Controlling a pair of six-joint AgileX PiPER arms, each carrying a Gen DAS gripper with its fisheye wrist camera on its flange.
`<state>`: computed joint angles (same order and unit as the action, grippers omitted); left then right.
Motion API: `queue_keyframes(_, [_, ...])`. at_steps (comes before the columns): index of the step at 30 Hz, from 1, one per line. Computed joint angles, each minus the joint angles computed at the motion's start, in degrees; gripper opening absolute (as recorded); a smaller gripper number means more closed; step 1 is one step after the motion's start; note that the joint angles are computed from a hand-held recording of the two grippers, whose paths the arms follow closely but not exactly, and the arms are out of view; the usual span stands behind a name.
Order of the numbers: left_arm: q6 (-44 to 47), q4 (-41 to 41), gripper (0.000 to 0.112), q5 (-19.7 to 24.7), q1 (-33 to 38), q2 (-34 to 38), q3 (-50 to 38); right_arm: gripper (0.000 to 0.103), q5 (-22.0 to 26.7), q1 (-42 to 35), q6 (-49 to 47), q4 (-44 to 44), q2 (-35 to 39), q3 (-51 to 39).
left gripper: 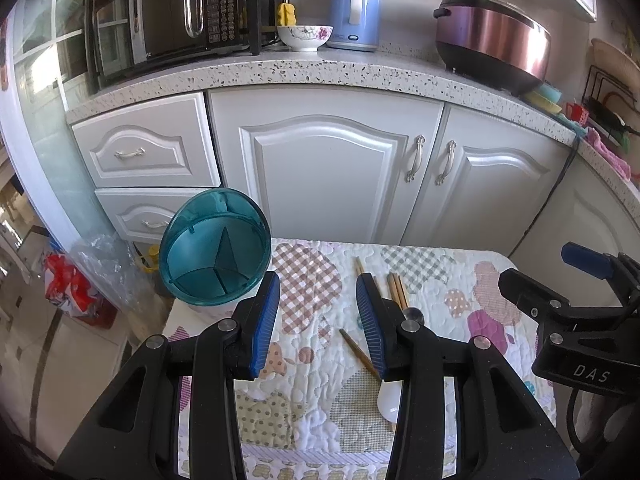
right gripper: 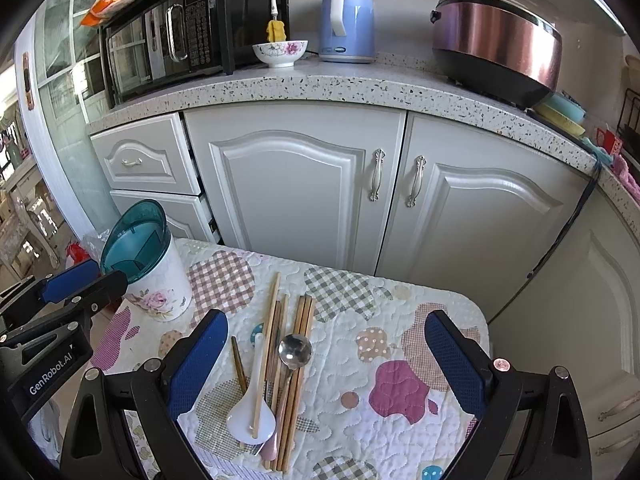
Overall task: Organize utensils
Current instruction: 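Move both tools toward the chopsticks and spoons beside the holder, then grasp a thin brown chopstick with the left tool while the right tool grasps the metal spoon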
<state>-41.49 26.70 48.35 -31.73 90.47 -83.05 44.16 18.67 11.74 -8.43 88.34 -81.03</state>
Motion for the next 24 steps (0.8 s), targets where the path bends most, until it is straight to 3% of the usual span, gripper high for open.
queue_keyframes(15, [2.3,-3.56,0.039,-1.0,1.93,1.03,0.06,0.098,0.39,-1.14,-1.6,1.37,1.26,-0.24])
queue_keyframes(19, [6.69,-9.63,0.039,-1.31,4.96,2.32,0.12,0.098,-0.28,-2.53,-3.07,3.38,1.7,0.67])
queue_keyframes(24, [14.76,-19.82,0.039,-3.18,8.07,4.61,1.84,0.098,-1.07,-6.05,-10.58,12.26,4.3,2.05])
